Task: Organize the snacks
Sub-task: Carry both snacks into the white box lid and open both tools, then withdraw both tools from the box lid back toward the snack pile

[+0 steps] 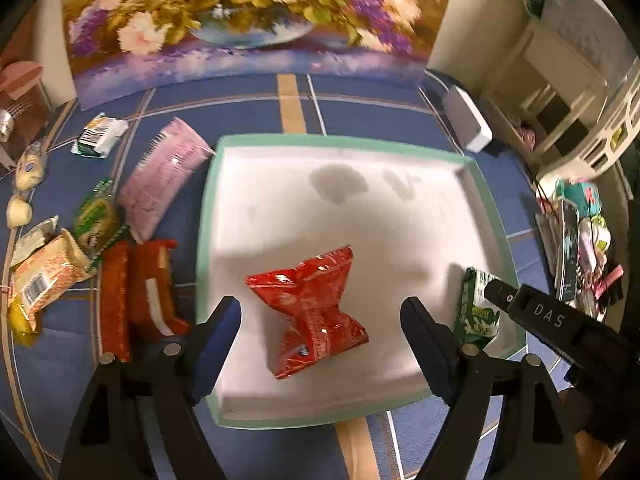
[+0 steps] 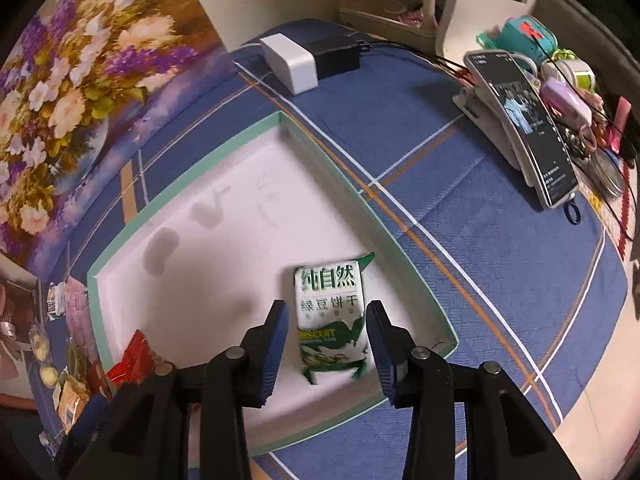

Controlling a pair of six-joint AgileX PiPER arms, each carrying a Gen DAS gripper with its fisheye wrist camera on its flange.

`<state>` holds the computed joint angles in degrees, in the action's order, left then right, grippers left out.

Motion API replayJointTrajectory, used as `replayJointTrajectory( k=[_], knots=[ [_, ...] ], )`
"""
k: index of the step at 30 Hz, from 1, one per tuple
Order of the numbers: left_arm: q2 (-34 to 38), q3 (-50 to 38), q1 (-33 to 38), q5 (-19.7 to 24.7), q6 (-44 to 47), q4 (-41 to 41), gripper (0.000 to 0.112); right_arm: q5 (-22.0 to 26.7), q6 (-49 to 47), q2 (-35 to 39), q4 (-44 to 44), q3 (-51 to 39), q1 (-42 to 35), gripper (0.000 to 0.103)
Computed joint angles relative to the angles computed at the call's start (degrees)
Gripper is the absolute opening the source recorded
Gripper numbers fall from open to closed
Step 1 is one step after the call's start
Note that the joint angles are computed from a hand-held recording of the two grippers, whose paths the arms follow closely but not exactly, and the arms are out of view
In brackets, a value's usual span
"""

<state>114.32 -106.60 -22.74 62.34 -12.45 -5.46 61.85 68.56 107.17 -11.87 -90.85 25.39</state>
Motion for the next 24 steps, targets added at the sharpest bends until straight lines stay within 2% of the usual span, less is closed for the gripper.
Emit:
replayJointTrajectory(
  k=[4,6,7,8,10,15,17,22,23,24],
  knots=[
    [-1.7,1.6,1.7,-0.9,-0.9,0.4,0.083,0.7,0.1,0.4,-0.7,-1.3,0.9,0.044],
    [-2.4,2.7,2.5,-1.9,-2.0,1.1,0.087,0.6,0.1,0.5,-0.8,-1.7,1.3,0.056],
    [-2.8,3.3,3.0,-2.5,-2.5,1.7,0.091,0.6,0.3,0.6,-1.1,-2.1,1.6,0.07],
    [-3.7,4.6,3.5,-3.6,-4.0,3.5,0.096,0.3,0.2,0.6,-1.2,-2.2,1.8,0.074],
    [-5.1,6.6,4.1,-5.2,-7.2,7.3,0.098,-0.2,-0.5,1.0,-1.2,-2.9,2.4,0.075],
    [-7.2,10.4,7.7,-7.8,-12.2,12.2,0.1,-0.9,-2.6,3.4,-0.8,-7.2,4.6,0.088],
    [-8.0,11.5,9.3,-8.2,-13.1,13.2,0.1,-1.1,-3.7,4.6,-0.9,-9.4,5.8,0.093],
    [-9.5,13.2,13.4,-7.9,-14.6,15.3,0.1,-0.9,-7.0,8.5,-1.1,-17.2,9.3,0.094],
    [-9.6,13.1,14.1,-7.5,-14.9,16.0,0.1,-0.5,-7.5,9.4,-1.5,-18.8,10.0,0.101],
    [-9.8,13.1,14.8,-7.2,-15.1,16.6,0.1,-0.2,-8.0,10.2,-1.8,-20.4,10.6,0.103]
  ],
)
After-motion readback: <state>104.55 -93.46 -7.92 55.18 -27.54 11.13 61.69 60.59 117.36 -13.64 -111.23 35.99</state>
